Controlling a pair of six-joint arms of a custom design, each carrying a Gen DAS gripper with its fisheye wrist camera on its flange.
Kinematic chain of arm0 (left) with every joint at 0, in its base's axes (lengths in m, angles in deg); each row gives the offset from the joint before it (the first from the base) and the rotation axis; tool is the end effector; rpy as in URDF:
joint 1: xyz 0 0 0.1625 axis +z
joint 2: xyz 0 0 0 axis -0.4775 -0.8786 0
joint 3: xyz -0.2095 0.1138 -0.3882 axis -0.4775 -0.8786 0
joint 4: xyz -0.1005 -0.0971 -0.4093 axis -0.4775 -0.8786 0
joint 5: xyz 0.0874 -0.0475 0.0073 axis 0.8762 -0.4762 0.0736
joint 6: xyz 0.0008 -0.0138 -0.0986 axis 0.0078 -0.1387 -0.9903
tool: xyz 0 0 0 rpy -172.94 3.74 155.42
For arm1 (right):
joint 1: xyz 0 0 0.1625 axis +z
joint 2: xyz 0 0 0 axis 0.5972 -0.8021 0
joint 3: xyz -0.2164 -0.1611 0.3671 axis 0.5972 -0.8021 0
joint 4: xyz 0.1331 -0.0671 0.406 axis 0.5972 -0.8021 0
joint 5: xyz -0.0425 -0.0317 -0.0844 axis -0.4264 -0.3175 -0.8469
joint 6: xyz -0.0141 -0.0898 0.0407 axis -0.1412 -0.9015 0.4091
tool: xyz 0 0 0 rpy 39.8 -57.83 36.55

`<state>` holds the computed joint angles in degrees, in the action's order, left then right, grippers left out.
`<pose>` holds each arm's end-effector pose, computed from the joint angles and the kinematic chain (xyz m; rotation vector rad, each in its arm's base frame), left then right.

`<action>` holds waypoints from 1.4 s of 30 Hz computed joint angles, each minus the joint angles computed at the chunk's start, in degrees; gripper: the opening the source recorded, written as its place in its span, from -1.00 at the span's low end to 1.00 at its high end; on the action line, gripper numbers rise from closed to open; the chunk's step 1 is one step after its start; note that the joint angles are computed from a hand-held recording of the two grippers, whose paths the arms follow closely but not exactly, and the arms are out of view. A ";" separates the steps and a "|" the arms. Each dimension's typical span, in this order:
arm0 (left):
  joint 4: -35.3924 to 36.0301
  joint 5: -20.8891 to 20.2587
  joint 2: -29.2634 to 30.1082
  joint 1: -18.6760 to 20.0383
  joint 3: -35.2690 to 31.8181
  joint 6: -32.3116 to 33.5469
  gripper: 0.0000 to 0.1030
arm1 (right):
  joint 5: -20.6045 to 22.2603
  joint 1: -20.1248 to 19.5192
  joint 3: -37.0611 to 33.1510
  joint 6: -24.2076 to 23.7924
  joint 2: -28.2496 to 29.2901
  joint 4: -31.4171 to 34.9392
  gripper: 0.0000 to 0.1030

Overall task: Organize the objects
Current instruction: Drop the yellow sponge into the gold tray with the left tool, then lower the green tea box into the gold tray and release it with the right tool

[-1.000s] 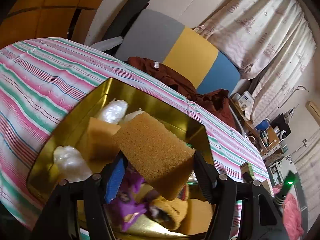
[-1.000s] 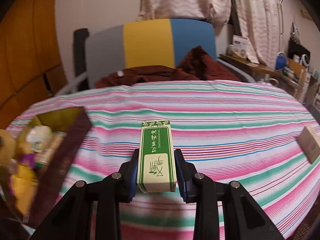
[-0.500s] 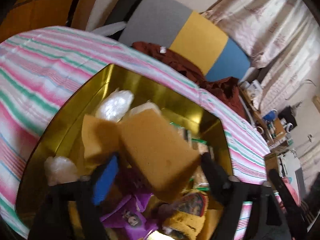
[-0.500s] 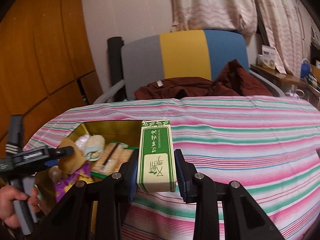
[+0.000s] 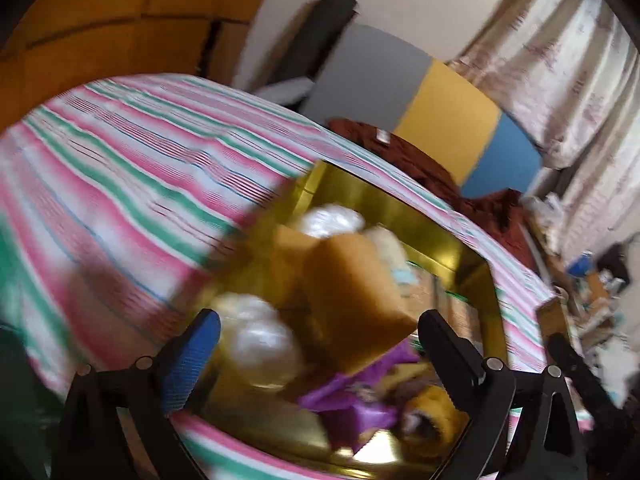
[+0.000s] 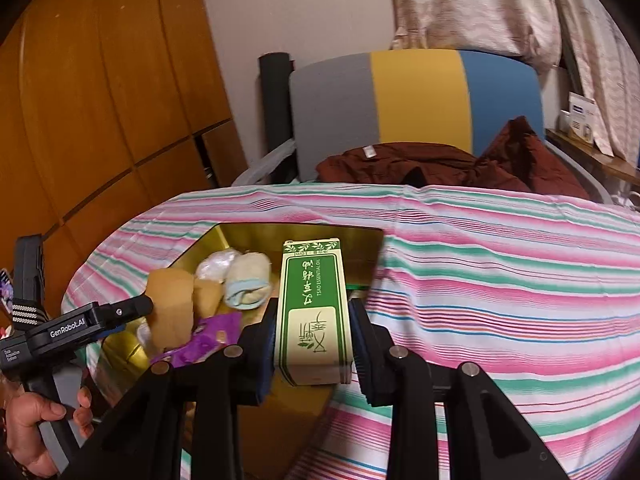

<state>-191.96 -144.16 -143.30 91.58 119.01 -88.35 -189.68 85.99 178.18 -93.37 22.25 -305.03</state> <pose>-0.0093 -0.4194 0.2396 0.3726 2.6309 -0.9093 0.2780 -0.3267 0.0245 0.2710 -2.2637 1.1937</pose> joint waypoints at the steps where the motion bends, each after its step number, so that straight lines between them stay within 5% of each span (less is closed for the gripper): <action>1: -0.16 1.62 -0.21 0.04 0.06 0.09 0.94 | 0.37 0.09 -0.25 -0.09 -0.01 0.66 -0.37; 10: 2.19 4.27 2.28 -0.08 -1.98 4.11 0.94 | 2.67 0.33 -2.68 0.93 0.19 7.12 -0.37; 13: 1.77 1.08 1.54 0.03 -1.80 6.05 0.90 | 2.83 -0.19 -3.45 2.45 -0.10 9.65 -0.37; 21: -7.82 2.27 -0.72 -3.49 2.30 8.12 1.00 | -0.50 -1.10 -7.54 5.93 -0.19 18.85 -0.37; 29: -7.43 10.31 -2.57 -8.93 5.12 6.90 1.00 | -4.18 -0.97 -12.94 4.50 1.97 25.30 -0.37; 32: -5.93 10.45 -4.33 -9.16 5.52 5.23 1.00 | -4.97 -1.01 -14.27 4.65 2.37 26.98 -0.37; 42: -0.52 15.03 -8.29 -10.81 6.59 1.06 1.00 | -4.42 -4.08 -16.05 11.30 1.67 33.21 -0.37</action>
<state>-192.48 -129.13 -151.59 80.77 125.60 -87.30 -194.10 81.91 162.13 -82.07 23.92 -271.82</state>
